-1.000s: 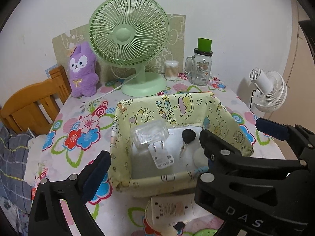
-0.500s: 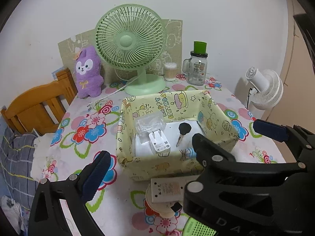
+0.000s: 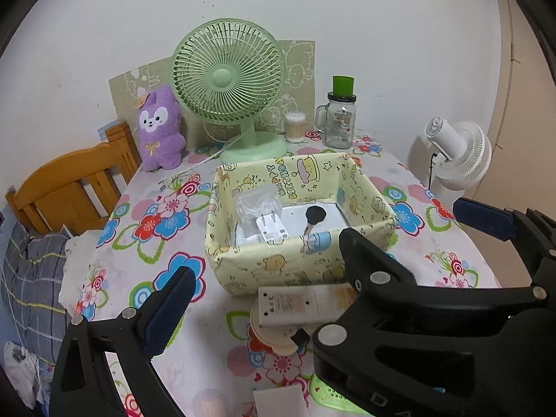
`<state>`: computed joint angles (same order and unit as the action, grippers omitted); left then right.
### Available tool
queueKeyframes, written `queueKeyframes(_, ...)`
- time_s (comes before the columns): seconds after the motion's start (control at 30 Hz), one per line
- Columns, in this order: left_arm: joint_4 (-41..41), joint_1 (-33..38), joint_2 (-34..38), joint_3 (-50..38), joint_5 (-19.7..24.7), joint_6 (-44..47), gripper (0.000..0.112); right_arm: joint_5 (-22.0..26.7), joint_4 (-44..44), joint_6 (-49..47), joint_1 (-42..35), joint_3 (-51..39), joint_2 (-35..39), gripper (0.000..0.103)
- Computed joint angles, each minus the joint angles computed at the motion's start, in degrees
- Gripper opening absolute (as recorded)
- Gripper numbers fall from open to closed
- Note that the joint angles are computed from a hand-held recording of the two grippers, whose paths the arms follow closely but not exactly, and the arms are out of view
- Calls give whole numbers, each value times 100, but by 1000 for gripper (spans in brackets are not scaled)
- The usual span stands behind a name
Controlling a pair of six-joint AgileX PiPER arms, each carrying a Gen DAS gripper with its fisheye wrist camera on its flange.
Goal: Organize rigid objects
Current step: 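Withdraw both tools from the box back toward the remaining items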
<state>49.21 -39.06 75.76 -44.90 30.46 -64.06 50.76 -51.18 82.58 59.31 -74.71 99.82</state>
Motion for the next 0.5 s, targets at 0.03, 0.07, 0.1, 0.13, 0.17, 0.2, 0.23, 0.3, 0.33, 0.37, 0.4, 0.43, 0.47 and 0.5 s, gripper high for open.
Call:
queueKeyframes(0.03, 45, -54, -31, 29, 47, -65, 101, 36, -23, 26, 34, 22, -19, 99)
queueKeyframes(0.07, 135, -134, -81, 79, 112, -189, 101, 86, -57, 74, 90, 60, -51, 99)
queueKeyframes(0.1, 257, -228, -142, 147, 179, -354, 101, 88, -70, 118, 132, 120, -97, 99)
queueKeyframes(0.13, 393, -344, -201, 206, 279, -524, 101, 73, -68, 155, 165, 173, -134, 99)
queueKeyframes(0.17, 507, -442, -241, 250, 361, -663, 101, 58, -63, 179, 189, 219, -167, 99)
queueKeyframes(0.2, 570, -506, -272, 279, 424, -738, 101, 45, -58, 211, 224, 275, -207, 99)
queueKeyframes(0.23, 601, -565, -295, 302, 487, -792, 101, 63, -52, 229, 255, 290, -220, 99)
queueKeyframes(0.3, 605, -661, -364, 368, 567, -879, 101, 163, -32, 269, 353, 316, -238, 99)
queueKeyframes(0.33, 606, -691, -404, 410, 585, -917, 101, 192, -27, 268, 394, 326, -245, 99)
queueKeyframes(0.37, 655, -751, -453, 465, 631, -1009, 101, 215, -67, 317, 458, 374, -269, 99)
queueKeyframes(0.4, 711, -815, -490, 509, 679, -1094, 101, 229, -90, 355, 494, 402, -283, 99)
queueKeyframes(0.43, 753, -871, -518, 541, 727, -1157, 101, 285, -151, 461, 572, 449, -303, 99)
queueKeyframes(0.47, 806, -946, -556, 590, 787, -1237, 101, 312, -180, 512, 612, 474, -313, 99)
queueKeyframes(0.5, 832, -1006, -574, 614, 835, -1286, 101, 325, -205, 573, 646, 520, -336, 99)
